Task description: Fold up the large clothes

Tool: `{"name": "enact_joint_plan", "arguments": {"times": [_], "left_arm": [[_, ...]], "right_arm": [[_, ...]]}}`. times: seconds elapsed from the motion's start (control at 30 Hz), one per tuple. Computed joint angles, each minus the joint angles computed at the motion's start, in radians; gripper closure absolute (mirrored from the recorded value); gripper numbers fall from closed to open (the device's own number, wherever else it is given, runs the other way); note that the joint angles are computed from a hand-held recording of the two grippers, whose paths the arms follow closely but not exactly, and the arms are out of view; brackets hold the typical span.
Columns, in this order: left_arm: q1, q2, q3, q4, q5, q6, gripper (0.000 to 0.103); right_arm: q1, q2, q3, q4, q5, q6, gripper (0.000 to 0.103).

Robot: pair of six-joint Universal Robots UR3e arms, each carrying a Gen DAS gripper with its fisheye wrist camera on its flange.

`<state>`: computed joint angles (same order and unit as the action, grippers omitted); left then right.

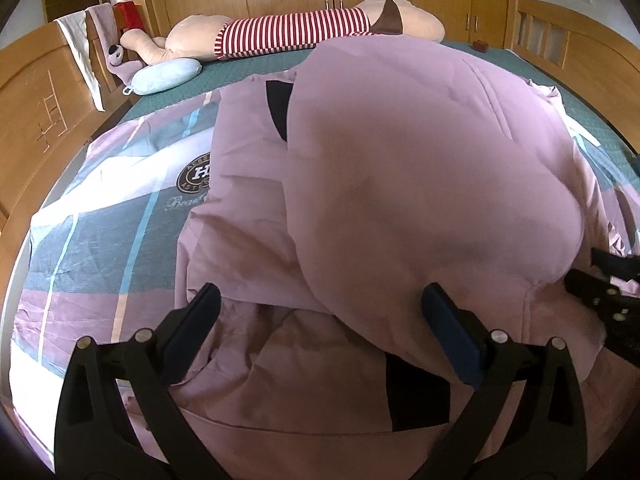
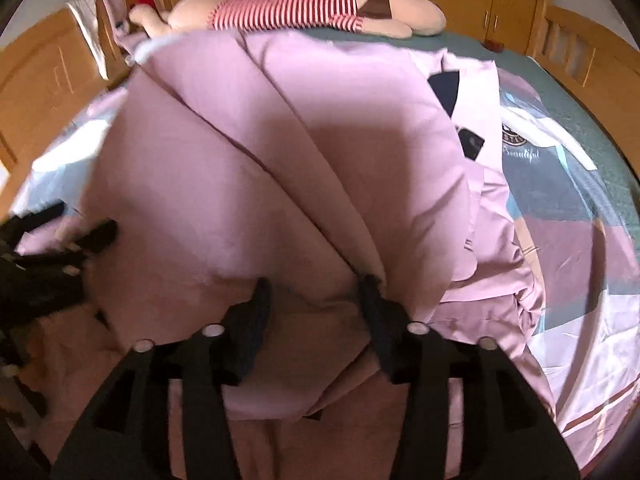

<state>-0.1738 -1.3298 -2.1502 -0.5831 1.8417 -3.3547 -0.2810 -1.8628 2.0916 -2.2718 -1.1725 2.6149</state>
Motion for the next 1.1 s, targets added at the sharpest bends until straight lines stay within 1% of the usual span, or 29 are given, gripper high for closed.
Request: {"name": "enact_joint_plan", "arguments": {"times": [0.03,0.1,0.17,0.2,0.23,0.27,0.3,0.33,0.4,0.47,0.5,0.53,0.57,0.63,0.67,0.7,0.73,0.77,0.8,0.83,0.87,0.9,0.97,1.0,1.03,1.07,1.1], "left_arm": [[-0.004,-0.002,0.001,0.001,0.002,-0.001,0.002],[-0.016,-0.006,0.003,0.002,0.011,-0.009,0.002],[-0.025,-0.01,0.001,0.005,0.019,-0.011,0.002],[-0.028,-0.012,0.001,0.005,0.022,-0.011,0.002],[-0.03,-0.014,-0.001,0.006,0.024,-0.012,0.002],[-0.031,-0.018,-0.003,0.005,0.026,-0.014,0.002],[-0.032,-0.022,-0.003,0.001,0.027,-0.018,0.002],[-0.029,-0.024,-0.002,-0.004,0.018,-0.019,0.002],[-0.015,-0.029,-0.003,-0.008,0.004,-0.018,0.002],[-0.001,-0.025,-0.011,0.0,-0.01,-0.015,0.002],[0.003,-0.024,-0.011,-0.002,-0.015,-0.013,0.002],[0.005,-0.023,-0.011,-0.002,-0.017,-0.013,0.002],[0.006,-0.022,-0.012,-0.001,-0.017,-0.011,0.002],[0.013,-0.018,-0.016,-0.001,-0.025,-0.007,0.002],[0.015,-0.017,-0.016,-0.005,-0.029,-0.008,0.002],[0.017,-0.017,-0.015,-0.008,-0.033,-0.009,0.002],[0.02,-0.017,-0.015,-0.009,-0.037,-0.008,0.002],[0.022,-0.019,-0.017,-0.008,-0.038,-0.009,0.002],[0.022,-0.023,-0.018,-0.006,-0.039,-0.011,0.002],[0.025,-0.027,-0.018,-0.005,-0.042,-0.011,0.002],[0.034,-0.033,-0.016,-0.01,-0.053,-0.014,0.002],[0.04,-0.035,-0.017,-0.012,-0.062,-0.018,0.002],[0.062,-0.032,-0.033,-0.006,-0.09,-0.027,0.002],[0.064,-0.034,-0.038,-0.001,-0.09,-0.033,0.002],[0.058,-0.045,-0.037,0.001,-0.08,-0.037,0.002],[0.048,-0.05,-0.039,0.006,-0.068,-0.04,0.002],[0.038,-0.057,-0.037,0.009,-0.054,-0.042,0.002]], "right_arm": [[-0.032,-0.043,0.006,0.036,0.045,-0.012,0.045],[-0.11,-0.137,0.03,0.097,0.167,-0.055,0.043],[-0.125,-0.171,0.04,0.099,0.215,-0.077,0.043],[-0.106,-0.172,0.038,0.091,0.2,-0.077,0.043],[-0.062,-0.137,0.03,0.055,0.146,-0.059,0.043],[0.012,-0.081,0.016,0.009,0.035,-0.015,0.043],[0.048,-0.038,0.018,-0.029,-0.027,0.008,0.043],[0.067,0.0,0.021,-0.05,-0.063,0.014,0.043],[0.099,0.029,0.037,-0.107,-0.102,0.022,0.042],[0.131,0.029,0.038,-0.131,-0.135,0.021,0.04],[0.133,0.023,0.037,-0.129,-0.134,0.023,0.038],[0.128,0.008,0.038,-0.117,-0.123,0.027,0.038],[0.107,-0.006,0.037,-0.105,-0.09,0.028,0.038],[0.025,-0.049,0.051,-0.089,0.037,0.015,0.038],[-0.033,-0.085,0.066,-0.081,0.13,0.004,0.038],[-0.077,-0.101,0.085,-0.107,0.202,0.003,0.038],[-0.099,-0.101,0.106,-0.153,0.237,0.015,0.038],[-0.1,-0.075,0.112,-0.229,0.242,0.063,0.038],[-0.099,-0.042,0.099,-0.261,0.246,0.093,0.038],[-0.085,0.015,0.053,-0.262,0.265,0.106,0.038],[-0.056,0.063,0.017,-0.286,0.243,0.119,0.038],[0.0,0.126,-0.024,-0.333,0.157,0.14,0.038],[0.097,0.246,-0.1,-0.353,-0.035,0.163,0.037],[0.102,0.292,-0.127,-0.321,-0.054,0.178,0.033],[0.069,0.318,-0.128,-0.286,0.0,0.192,0.032],[0.056,0.324,-0.127,-0.279,0.018,0.195,0.029],[0.058,0.323,-0.125,-0.282,0.016,0.191,0.028]]}}
